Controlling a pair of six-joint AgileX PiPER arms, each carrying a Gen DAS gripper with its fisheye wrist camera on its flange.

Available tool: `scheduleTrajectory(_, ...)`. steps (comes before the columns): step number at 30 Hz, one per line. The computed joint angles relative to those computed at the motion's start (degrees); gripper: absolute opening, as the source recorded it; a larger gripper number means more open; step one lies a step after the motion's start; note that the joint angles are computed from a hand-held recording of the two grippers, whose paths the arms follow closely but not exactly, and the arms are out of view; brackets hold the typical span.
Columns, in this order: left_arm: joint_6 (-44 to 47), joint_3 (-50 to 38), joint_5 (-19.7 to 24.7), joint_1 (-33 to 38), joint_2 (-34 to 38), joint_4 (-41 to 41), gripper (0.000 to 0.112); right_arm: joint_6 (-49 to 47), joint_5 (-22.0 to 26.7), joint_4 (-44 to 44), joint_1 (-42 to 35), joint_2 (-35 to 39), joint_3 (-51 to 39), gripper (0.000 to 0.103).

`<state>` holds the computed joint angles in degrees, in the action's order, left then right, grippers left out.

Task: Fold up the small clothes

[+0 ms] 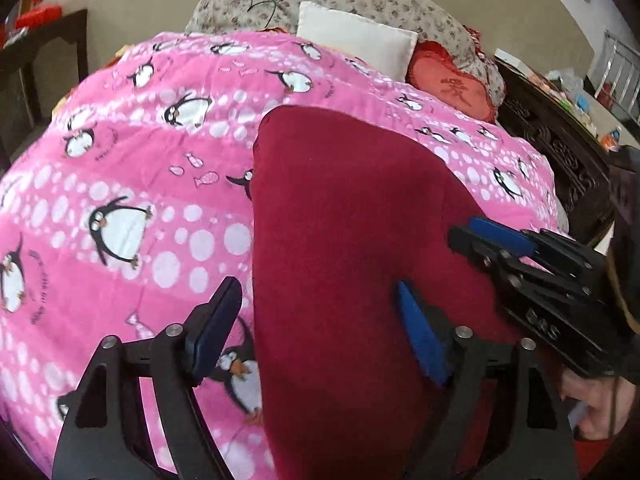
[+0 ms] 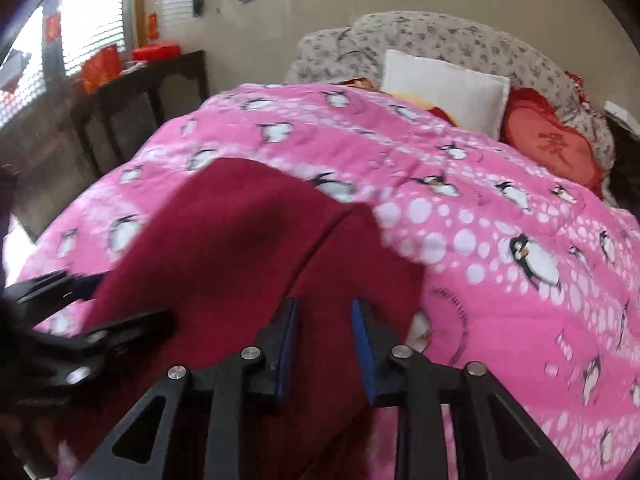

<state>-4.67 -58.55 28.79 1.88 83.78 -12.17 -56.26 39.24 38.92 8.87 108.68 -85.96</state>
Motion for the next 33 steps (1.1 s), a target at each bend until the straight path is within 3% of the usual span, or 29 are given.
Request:
scheduleTrajectory(3,-2.4,0.1,0.0,-1.0,-0.8,3.0,0.080,-1.0,6.9,2.8,-2.9,-1.2,-1.7,0.024)
scheduleTrajectory(7,-5.3,1.3,-1.4,-1.8,-1.5,5.9,0.081,-11.3,12.6,10.3,-6.6,-11.3,8.3,0.026)
scheduleTrajectory(9,-6.5,1.5,-1.6,-2.0,-1.5,6.5,0.081,-15.9,10.8,10.7,-6.5,-16.3,15.2,0.026)
scheduleTrajectory(11,-8.4,1.6,-1.7,-2.5,-1.7,7.9,0.081,-17.6,1.6,6.0,-4.2,-19.6,22.1,0.026)
scheduleTrajectory(13,-7.4,2.1,-2.4,-2.6,-1.8,7.3,0.081,-19.9,-1.6,6.9,-4.5,-18.2,24.7,0.026)
scheduleTrajectory(16,-11.7,3.2,-3.1,-3.9,-2.7,11.1,0.081,-18.2,4.8,11.1,-8.2,-16.8,22.7,0.027)
scheduleTrajectory(20,-20.6,4.8,-1.8,-7.0,-6.1,21.0,0.081,-21.5,7.5,14.7,-10.1,-22.6,25.9,0.027)
scheduleTrajectory(24,-27.2,6.8,-1.4,-9.0,-8.3,27.8,0.081,-25.9,7.1,16.6,-9.8,-27.5,30.3,0.027)
scheduleTrajectory(28,-31.8,8.7,-2.2,-9.9,-9.7,31.0,0.081,-25.4,-0.5,15.1,-6.6,-24.0,33.1,0.027)
scheduleTrajectory(30,-33.4,9.7,-2.7,-10.3,-10.3,32.3,0.081,-24.1,2.8,15.8,-8.7,-19.9,30.6,0.027)
scheduleTrajectory(33,-39.1,10.9,-2.3,-12.2,-11.7,38.2,0.081,-24.3,7.2,18.4,-11.9,-20.9,30.0,0.027)
